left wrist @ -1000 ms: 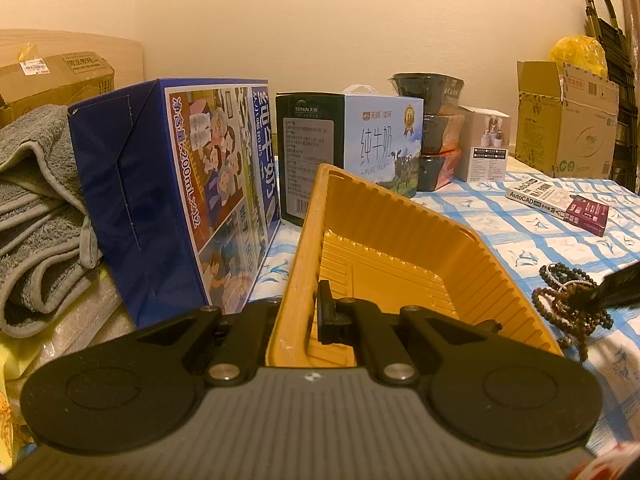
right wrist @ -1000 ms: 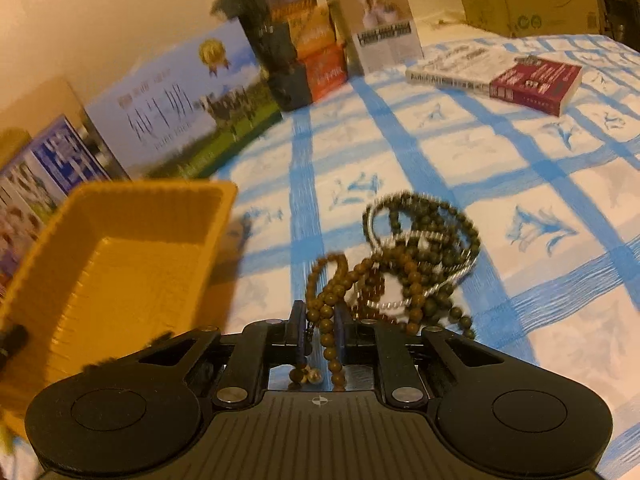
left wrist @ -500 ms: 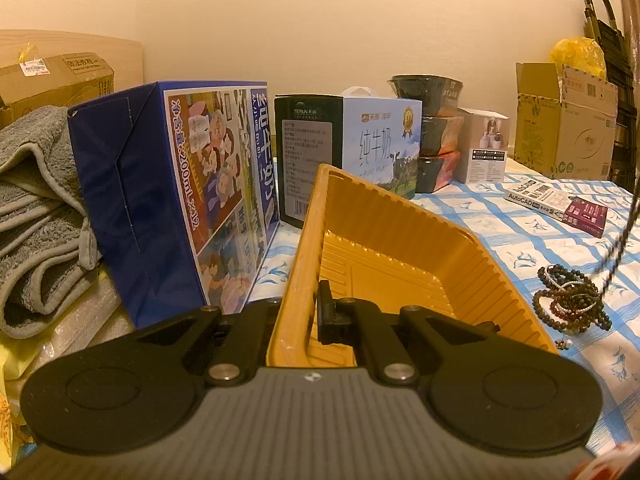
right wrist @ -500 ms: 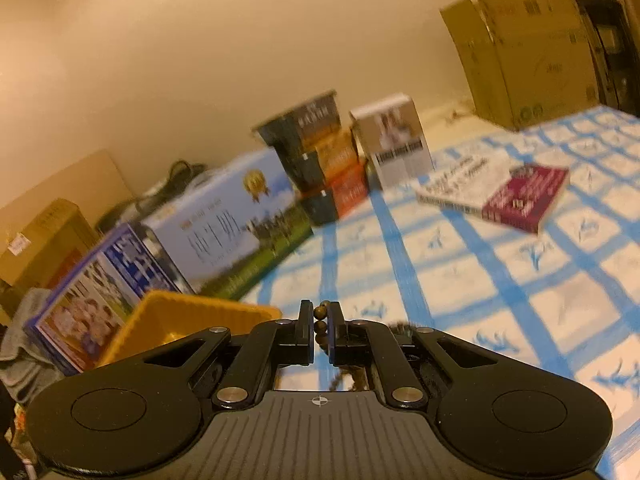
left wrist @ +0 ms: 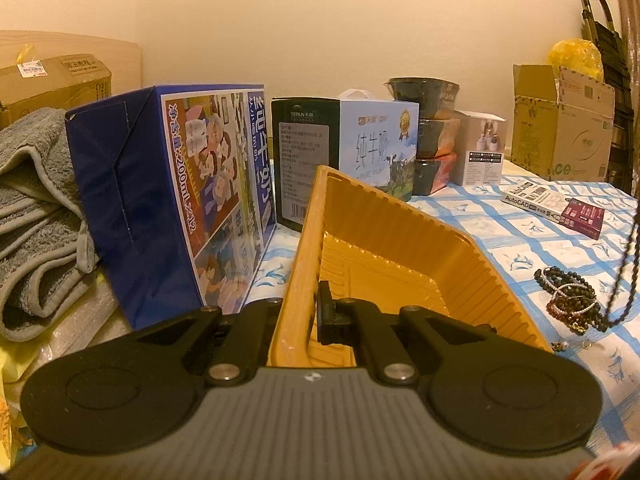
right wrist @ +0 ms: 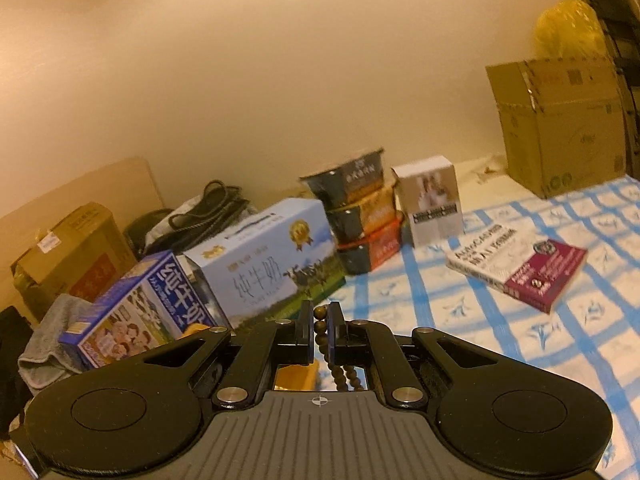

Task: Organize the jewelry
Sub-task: 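Lift the bead strand over the orange tray and open the right tool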

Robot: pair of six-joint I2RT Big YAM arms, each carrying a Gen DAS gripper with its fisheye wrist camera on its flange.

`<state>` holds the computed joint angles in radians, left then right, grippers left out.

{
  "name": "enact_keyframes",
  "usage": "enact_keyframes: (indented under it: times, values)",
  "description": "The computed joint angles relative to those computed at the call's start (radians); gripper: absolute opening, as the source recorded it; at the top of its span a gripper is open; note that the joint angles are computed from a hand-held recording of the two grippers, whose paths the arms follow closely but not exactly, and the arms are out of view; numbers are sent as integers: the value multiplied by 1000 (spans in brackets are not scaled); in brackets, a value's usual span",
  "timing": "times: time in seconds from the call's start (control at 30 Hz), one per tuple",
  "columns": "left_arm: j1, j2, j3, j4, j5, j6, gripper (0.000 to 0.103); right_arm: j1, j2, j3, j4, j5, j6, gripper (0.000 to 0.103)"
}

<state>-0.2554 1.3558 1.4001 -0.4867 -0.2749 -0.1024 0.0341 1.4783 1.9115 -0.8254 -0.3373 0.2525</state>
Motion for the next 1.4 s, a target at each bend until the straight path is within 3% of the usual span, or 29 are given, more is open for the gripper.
enact_keyframes:
  times: [0.4,0.87,1.07,1.4]
  values:
    - [3,2,4,3,6,5,5,48,30,89,-30,-79,-20,6]
    - [5,2,6,-2,13,-6,5,187,142,220,-51,-170,-36,6]
    - [7,0,3,0,20,-11,5,213,166,217,-61,-167,-28,6]
    - [9,1,3,-1,22,-11,5,224,197,125,-151,-137,-11,6]
